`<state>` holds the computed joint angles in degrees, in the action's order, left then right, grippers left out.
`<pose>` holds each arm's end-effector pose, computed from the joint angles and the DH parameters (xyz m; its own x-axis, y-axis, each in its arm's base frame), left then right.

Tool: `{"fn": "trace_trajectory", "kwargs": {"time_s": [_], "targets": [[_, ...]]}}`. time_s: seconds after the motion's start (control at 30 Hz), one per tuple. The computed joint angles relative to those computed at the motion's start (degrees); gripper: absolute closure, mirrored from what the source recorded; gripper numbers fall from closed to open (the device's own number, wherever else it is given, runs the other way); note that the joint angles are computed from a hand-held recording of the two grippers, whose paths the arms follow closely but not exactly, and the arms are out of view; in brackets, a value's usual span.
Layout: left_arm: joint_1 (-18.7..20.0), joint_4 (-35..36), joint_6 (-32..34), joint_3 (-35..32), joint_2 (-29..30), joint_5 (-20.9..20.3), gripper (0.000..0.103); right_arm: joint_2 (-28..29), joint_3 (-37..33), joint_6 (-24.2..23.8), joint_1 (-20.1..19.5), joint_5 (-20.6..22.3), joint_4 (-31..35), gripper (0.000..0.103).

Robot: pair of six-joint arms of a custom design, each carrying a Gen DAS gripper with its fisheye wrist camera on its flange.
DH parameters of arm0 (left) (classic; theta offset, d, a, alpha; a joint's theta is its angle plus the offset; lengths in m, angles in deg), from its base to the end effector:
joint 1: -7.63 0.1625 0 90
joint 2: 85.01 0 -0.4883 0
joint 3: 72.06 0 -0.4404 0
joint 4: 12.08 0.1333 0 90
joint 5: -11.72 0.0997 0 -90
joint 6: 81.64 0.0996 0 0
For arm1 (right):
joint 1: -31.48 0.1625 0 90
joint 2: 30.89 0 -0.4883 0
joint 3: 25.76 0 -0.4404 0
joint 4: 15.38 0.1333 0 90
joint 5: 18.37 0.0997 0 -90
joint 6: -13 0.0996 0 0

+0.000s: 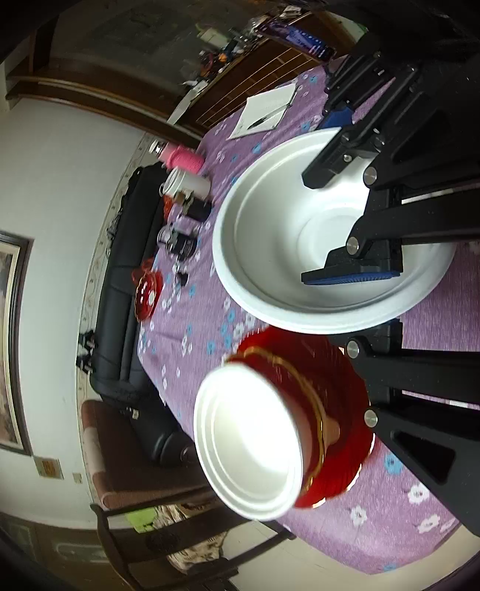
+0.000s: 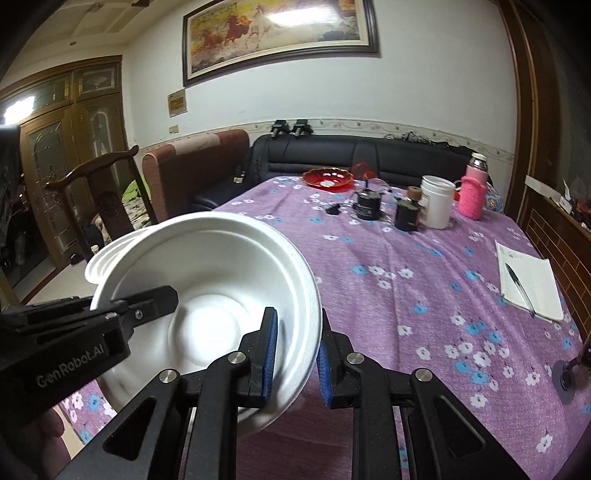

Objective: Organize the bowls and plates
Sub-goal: 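Lower the white bowl onto the stacked dishes and open the right gripper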

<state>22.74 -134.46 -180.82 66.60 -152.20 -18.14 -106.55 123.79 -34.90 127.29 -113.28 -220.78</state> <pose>-0.3051 -0.3099 0.0937 -0.8032 -0.2992 -0.5151 0.2735 0.5830 -0.7651 0.1630 -0.3690 0.2042 -0.6121 -0.5826 0.5347 -0.7905 0.4665 -0.3968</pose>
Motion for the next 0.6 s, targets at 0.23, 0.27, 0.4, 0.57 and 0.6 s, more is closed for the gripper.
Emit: {"fn": "trace_trajectory", "kwargs": {"time_s": [0.23, 0.27, 0.4, 0.57, 0.6], "targets": [[-1.6, 17.8, -13.9, 0.1, -7.2, 0.7, 0.091, 3.8, -1.9, 1.8, 6.2, -0.5, 0.8, 0.081], [-1.8, 20.9, -16.0, -0.1, -8.5, 0.9, 0.089, 4.6, -2.3, 2.0, 7.3, -0.6, 0.8, 0.081], [-1.2, 30.8, -20.2, -1.1, -13.4, 2.0, 0.086, 8.8, -5.2, 1.9, 12.6, -2.6, -0.6, 0.081], [1.5, 41.5, -22.9, -3.8, -17.7, 4.7, 0.086, 12.1, -11.4, 5.4, 17.3, -5.2, 5.8, 0.080], [1.8, 44.0, -24.0, -4.5, -17.8, 5.1, 0.086, 12.5, -12.5, 6.2, 17.8, -5.5, 7.3, 0.080]]}}
